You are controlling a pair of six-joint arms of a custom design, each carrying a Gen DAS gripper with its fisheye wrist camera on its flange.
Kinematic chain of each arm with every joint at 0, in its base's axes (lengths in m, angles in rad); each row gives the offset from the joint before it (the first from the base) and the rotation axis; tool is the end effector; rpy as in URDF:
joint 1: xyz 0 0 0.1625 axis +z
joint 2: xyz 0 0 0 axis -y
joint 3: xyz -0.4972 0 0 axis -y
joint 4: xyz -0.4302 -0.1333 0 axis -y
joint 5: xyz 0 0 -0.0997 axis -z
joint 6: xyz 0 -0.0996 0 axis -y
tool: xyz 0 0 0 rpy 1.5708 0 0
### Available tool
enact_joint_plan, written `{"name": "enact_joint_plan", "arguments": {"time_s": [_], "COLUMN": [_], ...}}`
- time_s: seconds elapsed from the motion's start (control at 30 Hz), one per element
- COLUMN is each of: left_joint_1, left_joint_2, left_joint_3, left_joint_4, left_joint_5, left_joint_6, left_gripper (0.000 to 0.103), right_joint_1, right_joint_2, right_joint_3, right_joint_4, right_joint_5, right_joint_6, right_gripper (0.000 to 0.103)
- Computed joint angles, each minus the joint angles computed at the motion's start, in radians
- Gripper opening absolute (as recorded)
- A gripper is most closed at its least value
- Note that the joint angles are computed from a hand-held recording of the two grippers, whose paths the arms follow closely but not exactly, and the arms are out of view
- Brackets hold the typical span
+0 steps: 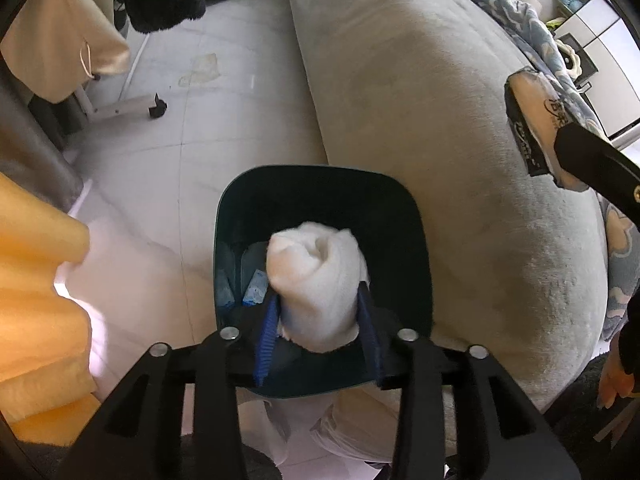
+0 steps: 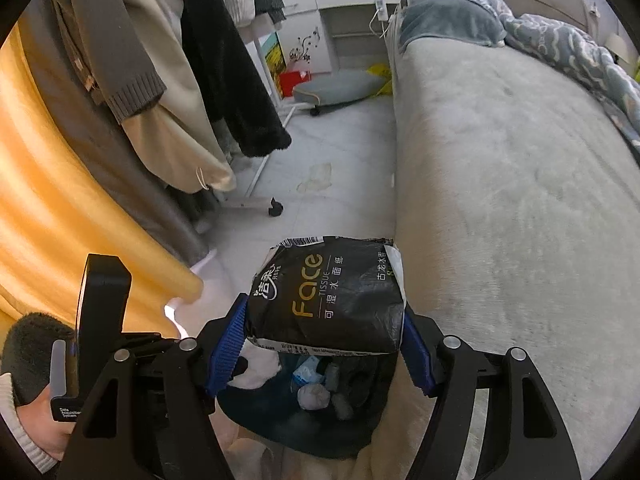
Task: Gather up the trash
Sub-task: 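Open the left tool to drop the white cloth ball into the bin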
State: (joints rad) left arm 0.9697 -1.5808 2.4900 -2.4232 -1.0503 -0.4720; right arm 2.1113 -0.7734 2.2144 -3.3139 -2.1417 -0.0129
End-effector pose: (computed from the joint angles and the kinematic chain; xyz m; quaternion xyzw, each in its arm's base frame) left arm -0.0494 -0.3953 0.2283 0.0696 0.9635 -0.1079 0.2351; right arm 0.3417 -0.4149 0.0329 0.2184 -0.9241 0.2120 0.2311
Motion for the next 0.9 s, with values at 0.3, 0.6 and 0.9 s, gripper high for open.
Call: {"name": "enact_joint_plan", "arguments": {"time_s": [0.3, 0.6, 0.9], "left_joint_1": [0.017, -0.093, -0.214], "left_joint_2": [-0.032, -0.147, -0.267], "left_joint_3": [0.013, 0.064, 0.074], "left_joint_4": [-0.009, -0.073, -0.047], "left_joint_5": [0.042, 0.152, 0.199], "left_joint_6": [0.018, 0.088, 0.094], "left_gripper": [0.074, 0.082, 0.091], "right_joint_1": [-0.03, -0.04, -0.026], "right_joint_2": [0.041, 0.067, 0.068], "right_joint_3": [-0.036, -0.053, -0.047], "right_joint_4": [0.071, 0.156, 0.19], "right_joint_5": [-0.003, -0.009, 0.0], "right_joint_6": [0.028, 0.034, 0.014], "right_gripper": [0.07, 0.071, 0.071]}}
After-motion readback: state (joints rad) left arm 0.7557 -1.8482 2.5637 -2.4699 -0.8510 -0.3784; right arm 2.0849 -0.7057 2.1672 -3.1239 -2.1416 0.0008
